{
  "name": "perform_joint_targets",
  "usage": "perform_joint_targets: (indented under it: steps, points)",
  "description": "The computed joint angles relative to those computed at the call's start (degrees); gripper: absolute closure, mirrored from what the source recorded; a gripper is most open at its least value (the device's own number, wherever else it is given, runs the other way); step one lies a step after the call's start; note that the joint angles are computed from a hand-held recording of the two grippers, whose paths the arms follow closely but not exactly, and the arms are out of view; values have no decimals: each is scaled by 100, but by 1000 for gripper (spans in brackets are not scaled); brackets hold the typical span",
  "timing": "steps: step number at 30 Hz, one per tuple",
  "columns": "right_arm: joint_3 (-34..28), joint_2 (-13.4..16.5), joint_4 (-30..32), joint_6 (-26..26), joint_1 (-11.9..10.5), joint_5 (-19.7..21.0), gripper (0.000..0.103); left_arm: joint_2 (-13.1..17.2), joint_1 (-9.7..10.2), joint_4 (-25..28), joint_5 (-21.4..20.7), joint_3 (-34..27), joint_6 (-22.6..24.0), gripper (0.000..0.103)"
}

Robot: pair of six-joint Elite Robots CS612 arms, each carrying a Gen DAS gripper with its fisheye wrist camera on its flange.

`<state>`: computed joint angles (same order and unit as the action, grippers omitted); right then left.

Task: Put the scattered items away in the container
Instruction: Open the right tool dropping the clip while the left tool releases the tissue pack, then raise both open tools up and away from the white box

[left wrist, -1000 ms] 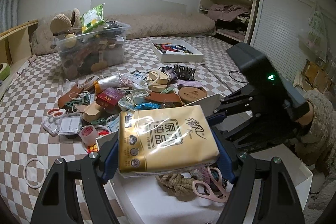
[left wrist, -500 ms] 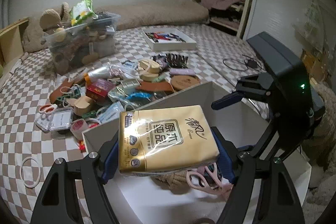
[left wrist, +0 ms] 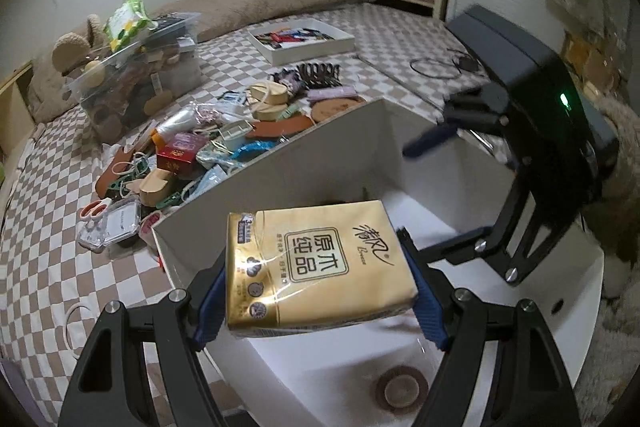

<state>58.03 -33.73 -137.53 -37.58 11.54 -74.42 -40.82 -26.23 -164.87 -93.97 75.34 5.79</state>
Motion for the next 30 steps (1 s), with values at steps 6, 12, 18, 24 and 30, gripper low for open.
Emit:
perform_joint_targets:
  steps: [6,12,18,24,30]
  points:
    - [35,-21,25,-1,1,19,3,-69,-45,212,105,93,287,25]
    - [49,-25,31,50,-4,48,3,-129,-63,220,222,172,307,16]
    - [47,-24,46,58,-15,64,3,-137,-60,145,336,208,218,12]
    - [63,-29,21,70,-13,60,2,-130,-57,159,304,200,223,12]
    - [65,-37,79,42,-15,89,2,-122,-59,151,293,198,229,12]
